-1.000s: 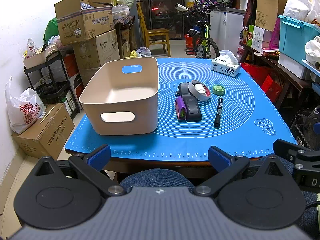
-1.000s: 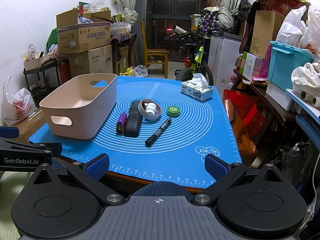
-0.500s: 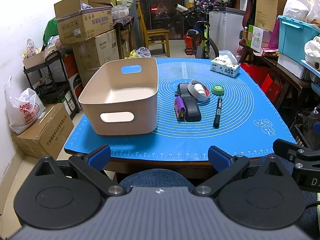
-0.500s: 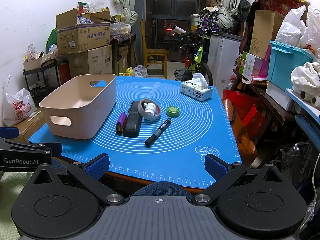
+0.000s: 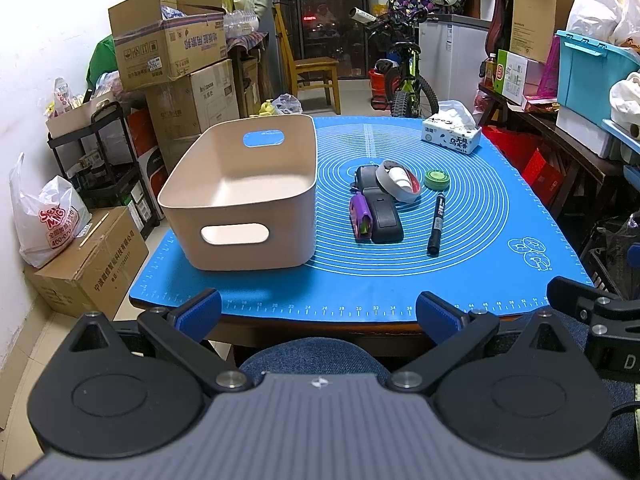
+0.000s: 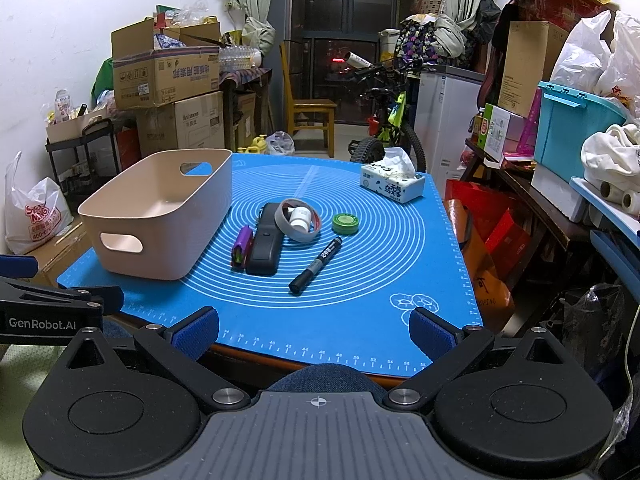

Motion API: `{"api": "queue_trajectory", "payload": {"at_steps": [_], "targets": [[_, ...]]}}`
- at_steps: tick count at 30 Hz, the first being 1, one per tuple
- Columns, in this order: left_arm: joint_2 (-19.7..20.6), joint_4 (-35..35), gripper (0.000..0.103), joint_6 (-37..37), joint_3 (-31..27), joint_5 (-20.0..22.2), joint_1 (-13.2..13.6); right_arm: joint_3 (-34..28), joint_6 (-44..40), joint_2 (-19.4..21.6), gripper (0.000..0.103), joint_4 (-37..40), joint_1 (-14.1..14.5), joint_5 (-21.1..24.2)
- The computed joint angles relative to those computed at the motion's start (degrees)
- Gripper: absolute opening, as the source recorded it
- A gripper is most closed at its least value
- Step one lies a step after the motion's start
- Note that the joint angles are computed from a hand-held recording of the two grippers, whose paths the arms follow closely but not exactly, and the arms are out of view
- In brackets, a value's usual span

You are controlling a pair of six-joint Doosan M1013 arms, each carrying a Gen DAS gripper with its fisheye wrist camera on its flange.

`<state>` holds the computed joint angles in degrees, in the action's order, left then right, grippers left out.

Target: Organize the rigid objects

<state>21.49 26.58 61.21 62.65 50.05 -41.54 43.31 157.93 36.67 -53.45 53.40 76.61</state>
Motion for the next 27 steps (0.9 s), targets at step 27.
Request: {"api": "queue_trajectory", "payload": {"at_steps": [27], "targets": [[-0.4, 1.48, 0.102, 0.73, 0.04, -1.05, 0.12, -0.72, 0.4, -0.46, 0.101, 0.35, -0.49, 0.02]]}}
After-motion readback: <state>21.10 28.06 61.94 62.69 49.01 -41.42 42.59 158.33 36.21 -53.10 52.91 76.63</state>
